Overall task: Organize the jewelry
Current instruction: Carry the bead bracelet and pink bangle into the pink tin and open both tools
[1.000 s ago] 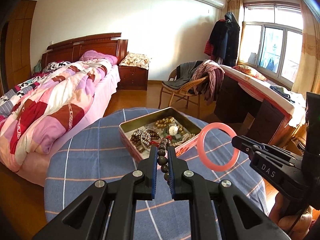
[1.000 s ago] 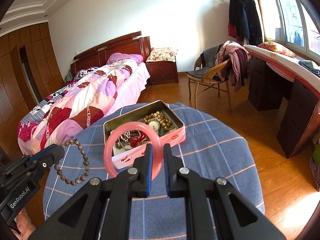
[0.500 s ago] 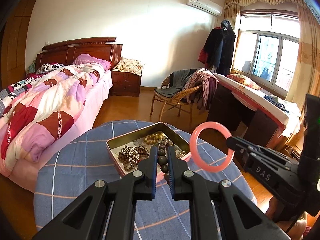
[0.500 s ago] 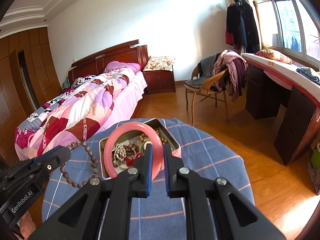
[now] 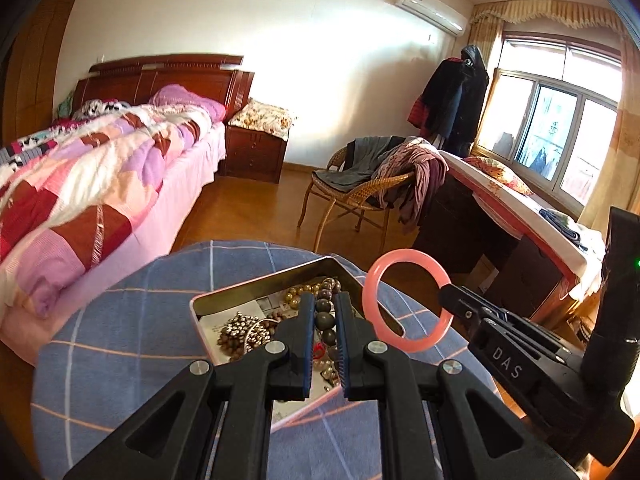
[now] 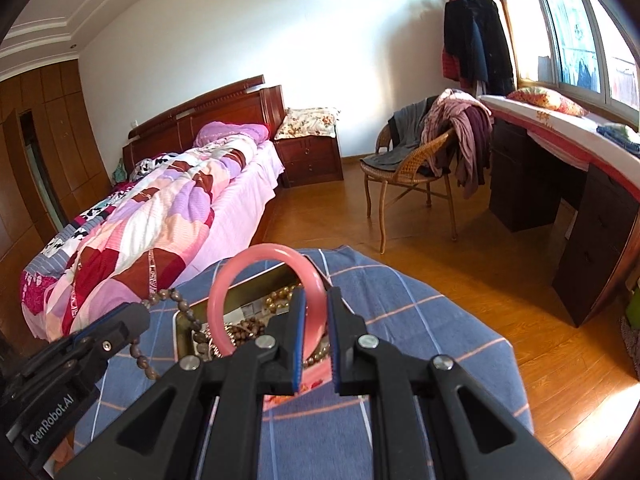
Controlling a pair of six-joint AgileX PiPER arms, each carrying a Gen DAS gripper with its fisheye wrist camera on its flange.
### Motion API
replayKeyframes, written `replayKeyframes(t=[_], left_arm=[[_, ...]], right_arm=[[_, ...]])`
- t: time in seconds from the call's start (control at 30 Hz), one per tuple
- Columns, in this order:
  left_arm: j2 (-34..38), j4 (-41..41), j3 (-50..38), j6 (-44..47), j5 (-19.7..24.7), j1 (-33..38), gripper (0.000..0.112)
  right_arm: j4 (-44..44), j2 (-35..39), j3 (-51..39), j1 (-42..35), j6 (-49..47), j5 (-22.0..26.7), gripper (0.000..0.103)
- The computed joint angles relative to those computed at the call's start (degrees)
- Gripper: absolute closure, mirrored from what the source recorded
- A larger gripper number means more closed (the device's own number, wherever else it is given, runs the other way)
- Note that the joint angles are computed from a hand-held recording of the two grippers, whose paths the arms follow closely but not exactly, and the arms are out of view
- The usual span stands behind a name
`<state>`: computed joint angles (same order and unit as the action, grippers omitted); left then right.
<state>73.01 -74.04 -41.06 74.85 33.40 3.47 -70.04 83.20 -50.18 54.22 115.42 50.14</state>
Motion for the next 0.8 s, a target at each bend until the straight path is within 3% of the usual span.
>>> replayKeyframes(t=[0.43, 0.8], left_arm=[[15.2, 0.2, -6.3, -3.4, -8.9, -7.0, 0.103], [20.0, 7.5, -8.8, -9.8, -16.2, -10.3, 0.103]], right_arm=[[1.5, 9.9, -3.8, -12.9, -1.7, -13.5, 0.09], [1.4, 16.2, -6.4, -14.0, -4.1, -13.3, 0.09]])
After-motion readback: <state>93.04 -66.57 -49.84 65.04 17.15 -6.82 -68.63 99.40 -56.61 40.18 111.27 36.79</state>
